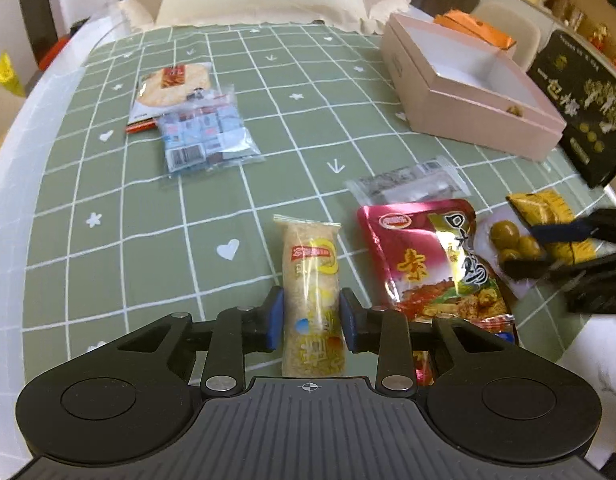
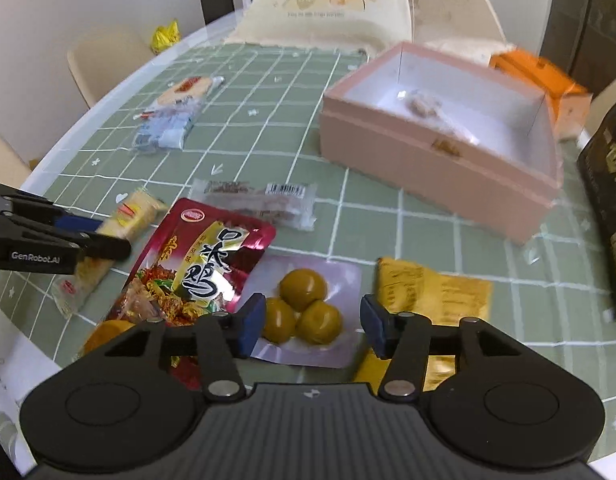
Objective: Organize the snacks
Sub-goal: 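Grasp the pink tray of plums with the right gripper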
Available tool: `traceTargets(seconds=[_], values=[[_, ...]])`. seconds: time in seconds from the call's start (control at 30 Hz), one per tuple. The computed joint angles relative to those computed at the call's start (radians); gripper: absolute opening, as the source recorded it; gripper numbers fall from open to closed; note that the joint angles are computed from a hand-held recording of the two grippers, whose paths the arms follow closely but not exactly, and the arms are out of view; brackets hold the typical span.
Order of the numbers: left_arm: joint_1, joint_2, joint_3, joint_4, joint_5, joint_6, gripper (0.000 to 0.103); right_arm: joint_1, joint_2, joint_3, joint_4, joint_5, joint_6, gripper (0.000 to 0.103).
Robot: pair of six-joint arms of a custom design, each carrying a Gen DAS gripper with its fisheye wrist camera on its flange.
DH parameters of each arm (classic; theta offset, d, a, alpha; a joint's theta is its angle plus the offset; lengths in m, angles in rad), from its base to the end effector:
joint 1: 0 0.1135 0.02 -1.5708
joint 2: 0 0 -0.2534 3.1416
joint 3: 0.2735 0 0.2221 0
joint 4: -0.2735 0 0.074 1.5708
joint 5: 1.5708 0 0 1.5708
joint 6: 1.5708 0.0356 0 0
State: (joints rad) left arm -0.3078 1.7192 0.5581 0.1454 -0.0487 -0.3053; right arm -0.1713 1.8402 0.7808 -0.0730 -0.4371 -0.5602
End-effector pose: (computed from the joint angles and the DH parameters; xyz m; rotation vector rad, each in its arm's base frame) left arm 0.2439 -0.0757 0.0988 -0.0147 2.5934 -0.1628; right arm 0.2878 -0.0345 0.1044 -0.6196 2.4899 0.3273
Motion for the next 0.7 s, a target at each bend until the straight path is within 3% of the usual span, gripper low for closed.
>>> traceTargets(seconds=[0.07, 0.1, 0.17, 0.2, 0.23, 0.33, 0.47, 0.63, 0.7], values=[[0.009, -0.004, -0.009, 0.01, 0.014, 0.004, 0.035, 0.04, 0.04, -0.011, 0.059, 0.042, 0.047, 0.075], [0.012, -0.007, -0.012, 0.013, 0.019, 0.005, 0.035, 0.068, 0.04, -0.063, 0.163, 0.081, 0.076, 0.078], [0.016, -0.01, -0.02, 0.023, 0.024, 0.0, 0.035, 0.087, 0.037, -0.097, 0.223, 0.096, 0.091, 0.079], [0.017, -0.011, -0.023, 0.027, 0.025, -0.005, 0.035, 0.087, 0.033, -0.091, 0.202, 0.095, 0.088, 0.076], [0.014, -0.009, -0.024, 0.031, 0.022, -0.014, 0.035, 0.083, 0.026, -0.084, 0.179, 0.087, 0.074, 0.06], [-0.002, -0.007, -0.031, 0.045, 0.001, -0.021, 0.035, 0.06, -0.028, -0.072, 0.083, 0.087, 0.038, 0.055], [-0.009, -0.009, -0.037, 0.054, -0.011, -0.02, 0.035, -0.017, -0.134, -0.052, -0.039, -0.003, 0.01, 0.016], [-0.002, -0.011, -0.083, 0.136, -0.006, -0.061, 0.034, -0.116, -0.169, 0.06, -0.228, -0.152, 0.014, 0.012], [-0.013, -0.006, -0.094, 0.164, -0.024, -0.051, 0.034, -0.148, -0.132, 0.118, -0.316, -0.211, 0.005, 0.004]])
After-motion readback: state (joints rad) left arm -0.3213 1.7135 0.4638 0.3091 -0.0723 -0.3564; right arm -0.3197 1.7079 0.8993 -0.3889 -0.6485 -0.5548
